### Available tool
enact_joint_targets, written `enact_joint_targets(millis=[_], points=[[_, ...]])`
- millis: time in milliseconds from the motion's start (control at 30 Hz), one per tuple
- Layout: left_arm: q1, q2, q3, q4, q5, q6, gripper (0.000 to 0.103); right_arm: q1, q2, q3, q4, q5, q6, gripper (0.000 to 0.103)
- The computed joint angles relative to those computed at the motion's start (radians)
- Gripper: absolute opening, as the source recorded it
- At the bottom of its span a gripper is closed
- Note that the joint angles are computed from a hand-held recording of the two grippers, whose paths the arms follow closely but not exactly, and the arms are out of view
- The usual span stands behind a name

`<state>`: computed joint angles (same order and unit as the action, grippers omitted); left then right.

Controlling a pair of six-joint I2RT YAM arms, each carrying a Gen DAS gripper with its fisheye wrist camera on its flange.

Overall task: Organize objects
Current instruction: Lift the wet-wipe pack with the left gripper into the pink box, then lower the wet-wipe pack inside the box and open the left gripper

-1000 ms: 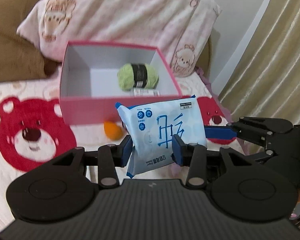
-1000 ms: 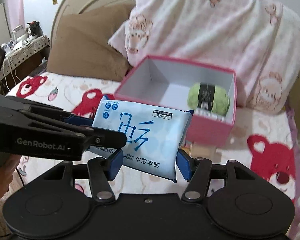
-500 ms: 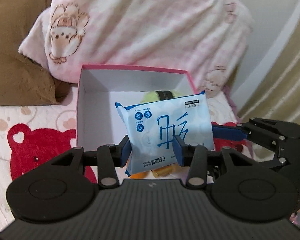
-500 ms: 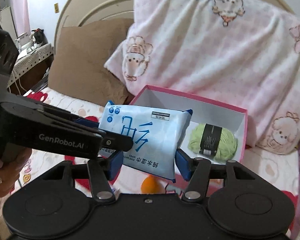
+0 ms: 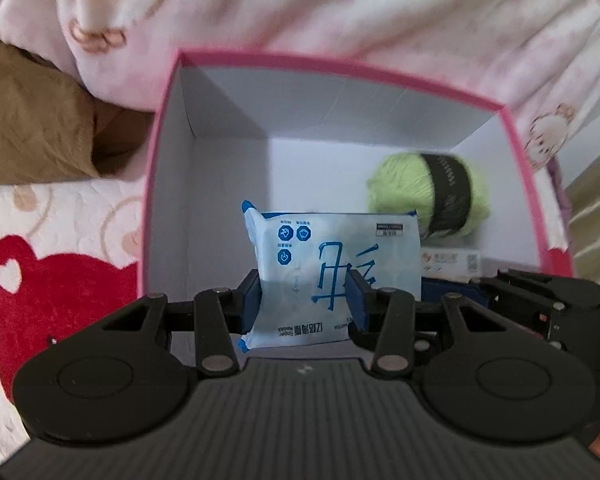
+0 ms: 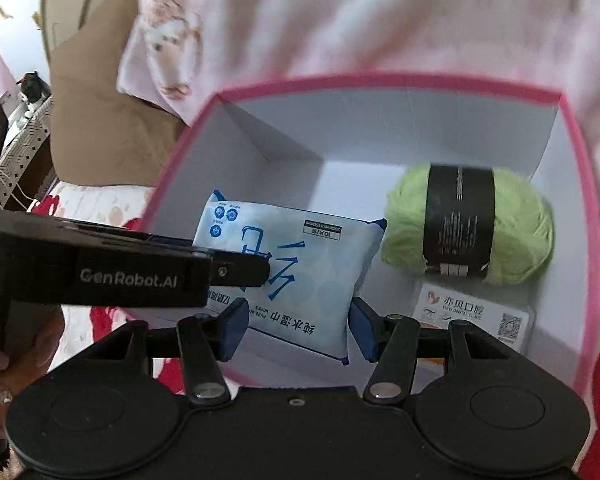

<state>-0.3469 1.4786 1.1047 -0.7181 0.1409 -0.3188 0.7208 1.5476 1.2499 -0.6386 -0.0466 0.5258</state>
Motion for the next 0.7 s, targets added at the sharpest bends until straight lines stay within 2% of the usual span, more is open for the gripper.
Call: enact_joint_targets(millis=[167, 267, 467, 700], points=[[-0.012, 0.074, -0.004, 0.019, 0.001, -0.01, 0.042, -0.047, 0.045, -0.018, 0.013, -0.079, 0.019, 0.06], [-0.012, 0.105, -0.014, 0.045, 0.006, -0.02, 0.043, -0.046, 0.083, 0.008, -0.012, -0.068, 0.003, 0.06], [-0.004, 0.154, 0.006, 0.03, 0.019, -0.055, 0.044, -0.029, 0.159, 0.079, -0.075, -0.064, 0.011, 0.06], [-0.017, 0.132, -0.002, 0.012, -0.012, -0.126, 0.046, -0.022, 0.172, 0.095, -0.066, -0.106, 0.028, 0.06]])
